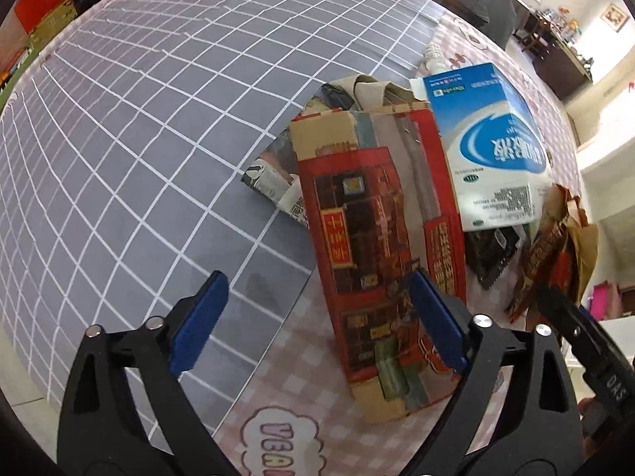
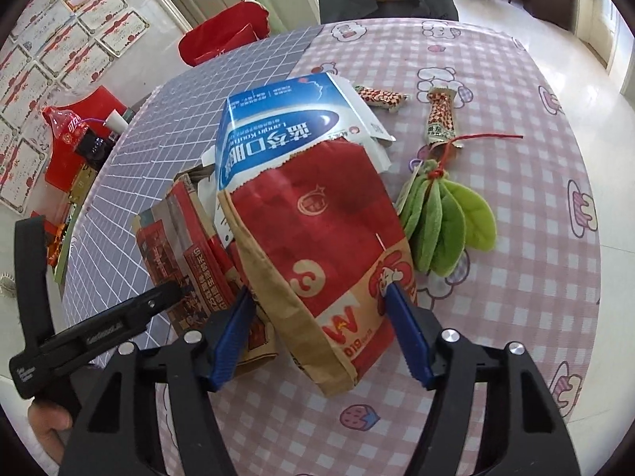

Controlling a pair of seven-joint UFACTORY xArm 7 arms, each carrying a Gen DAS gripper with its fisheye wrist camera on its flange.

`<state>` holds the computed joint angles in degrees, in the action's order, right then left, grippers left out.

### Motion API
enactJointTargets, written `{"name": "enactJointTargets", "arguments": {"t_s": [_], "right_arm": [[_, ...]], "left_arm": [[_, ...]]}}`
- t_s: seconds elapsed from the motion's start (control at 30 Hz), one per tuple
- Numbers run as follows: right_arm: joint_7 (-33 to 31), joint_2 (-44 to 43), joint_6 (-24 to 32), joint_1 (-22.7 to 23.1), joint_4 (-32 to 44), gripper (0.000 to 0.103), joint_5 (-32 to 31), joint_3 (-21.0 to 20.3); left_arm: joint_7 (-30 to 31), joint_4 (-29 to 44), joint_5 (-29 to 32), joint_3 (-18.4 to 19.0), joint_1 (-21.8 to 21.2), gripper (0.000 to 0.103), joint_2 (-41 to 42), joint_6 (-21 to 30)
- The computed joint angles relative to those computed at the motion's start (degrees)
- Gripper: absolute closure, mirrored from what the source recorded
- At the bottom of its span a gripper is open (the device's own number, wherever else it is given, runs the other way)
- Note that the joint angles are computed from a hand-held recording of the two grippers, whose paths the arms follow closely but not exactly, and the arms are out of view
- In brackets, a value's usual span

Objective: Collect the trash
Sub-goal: 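Grasp the red paper snack bag with the right gripper while the left grasps the red box, then lift both held red packages and carry them toward the blue bin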

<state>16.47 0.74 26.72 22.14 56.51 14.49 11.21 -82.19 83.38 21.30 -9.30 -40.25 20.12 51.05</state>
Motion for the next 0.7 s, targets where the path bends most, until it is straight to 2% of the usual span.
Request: {"name": "enactJointTargets", "arguments": {"t_s": [0.07, 0.13, 0.17, 0.2, 0.4, 0.5, 0.53, 0.57, 0.6, 0.7], "right_arm": [[0.7, 0.2, -0.3, 0.0, 0.2, 0.036, -0.3, 0.0], [1.0, 0.3, -0.6, 0.1, 0.2, 0.037, -0.6, 0.0], [1.1, 0.3, -0.8, 0.1, 0.0, 0.037, -0.7, 0.0], [1.2, 0.2, -0.9, 0.1, 0.0, 0.037, -0.8, 0.0], [1.4, -1.4, -1.7, 0.2, -1.1, 0.046, -1.5, 0.0], [-1.3, -3.1, -1.6, 0.2, -2.0, 0.052, 2.2, -0.3], [-2.4, -3.7, -1.4, 0.3, -2.2, 0.053, 3.7, -0.5], [-3.5, -4.4, -1.1, 0.4, -2.4, 0.057, 5.0, -0.7], [-4.2, -4.9, -0.9, 0.5, -2.5, 0.063, 5.8, -0.8], [-7.8, -7.1, -0.7, 1.1, -3.4, 0.071, 9.7, -1.7]], "left_arm": [[-0.2, -1.0, -0.2, 0.1, 0.4, 0.023, -0.1, -1.9], [-0.3, -2.5, -0.3, 0.1, 0.8, 0.036, -0.6, -5.0], [-0.2, -3.5, -0.1, -0.6, 1.8, 0.056, -1.0, -7.8], [0.3, -3.4, -0.3, 0.1, 1.2, 0.061, -1.0, -8.3], [-0.4, 0.1, 4.6, 0.5, -1.6, 0.07, -1.5, -2.3], [-1.0, 1.1, 6.3, 0.1, -2.3, 0.074, -2.6, 0.2], [-1.3, 1.3, 6.9, -0.1, -2.6, 0.084, -3.2, 1.1], [-1.7, 1.4, 7.5, -0.3, -2.8, 0.087, -3.7, 1.6], [-1.7, 1.7, 7.8, -0.6, -2.8, 0.089, -4.3, 2.2], [-0.8, 4.5, 9.3, -1.2, -3.4, 0.094, -3.9, 4.4]]}}
